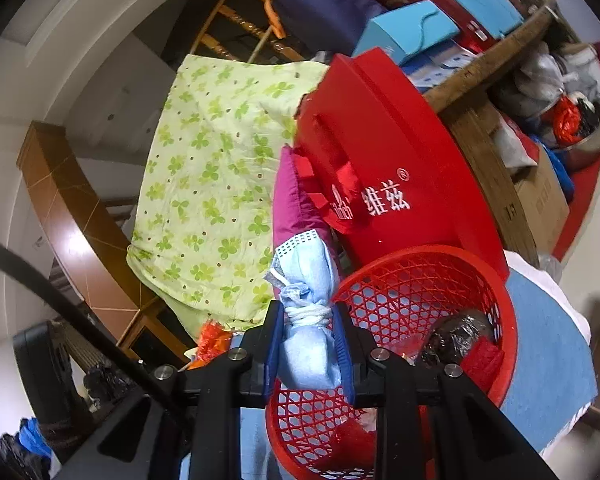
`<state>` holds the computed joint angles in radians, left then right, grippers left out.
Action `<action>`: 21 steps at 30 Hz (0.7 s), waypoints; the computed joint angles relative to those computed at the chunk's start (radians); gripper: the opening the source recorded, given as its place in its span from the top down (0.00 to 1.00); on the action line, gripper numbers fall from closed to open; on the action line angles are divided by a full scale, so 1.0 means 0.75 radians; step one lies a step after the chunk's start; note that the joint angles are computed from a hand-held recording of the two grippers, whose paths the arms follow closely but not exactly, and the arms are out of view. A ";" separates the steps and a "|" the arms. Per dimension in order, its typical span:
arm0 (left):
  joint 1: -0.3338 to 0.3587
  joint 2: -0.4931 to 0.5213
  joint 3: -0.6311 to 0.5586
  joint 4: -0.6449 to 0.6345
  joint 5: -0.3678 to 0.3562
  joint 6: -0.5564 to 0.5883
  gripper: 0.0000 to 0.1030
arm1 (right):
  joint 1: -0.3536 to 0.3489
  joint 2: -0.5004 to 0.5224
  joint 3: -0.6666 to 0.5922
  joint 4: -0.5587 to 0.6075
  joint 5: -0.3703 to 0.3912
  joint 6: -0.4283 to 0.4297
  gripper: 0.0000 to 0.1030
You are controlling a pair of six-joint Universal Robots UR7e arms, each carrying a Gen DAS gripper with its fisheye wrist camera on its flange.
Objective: Collect trash
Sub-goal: 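Carry the mask bundle and orange bundle over the red basket with both grippers, then open both grippers to drop the two bundles into the red basket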
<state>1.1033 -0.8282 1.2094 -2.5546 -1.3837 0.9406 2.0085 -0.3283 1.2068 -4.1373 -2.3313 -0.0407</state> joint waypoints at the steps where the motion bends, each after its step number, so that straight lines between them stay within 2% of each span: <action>1: 0.001 0.004 -0.003 0.015 -0.008 -0.002 0.69 | -0.002 -0.003 0.004 0.000 -0.003 0.011 0.73; 8: 0.012 0.039 -0.031 0.086 -0.043 -0.014 0.67 | -0.016 -0.020 0.029 0.042 -0.045 0.117 0.72; 10: 0.015 0.047 -0.034 0.089 -0.041 -0.015 0.62 | -0.020 -0.026 0.038 0.055 -0.052 0.147 0.72; 12: 0.020 0.054 -0.040 0.093 -0.044 -0.022 0.51 | -0.022 -0.029 0.042 0.061 -0.061 0.170 0.70; 14: 0.025 0.060 -0.053 0.097 -0.045 -0.027 0.47 | -0.022 -0.027 0.040 0.052 -0.067 0.173 0.68; 16: 0.032 0.062 -0.061 0.096 -0.045 -0.031 0.41 | -0.021 -0.025 0.035 0.047 -0.069 0.178 0.58; 17: 0.036 0.062 -0.065 0.090 -0.048 -0.031 0.40 | -0.019 -0.016 0.022 0.031 -0.070 0.174 0.39; 18: 0.041 0.064 -0.072 0.085 -0.049 -0.029 0.39 | -0.017 -0.007 0.008 0.014 -0.074 0.159 0.34; 21: 0.062 0.070 -0.092 0.050 -0.042 -0.020 0.34 | -0.007 0.020 -0.046 -0.008 -0.083 0.094 0.35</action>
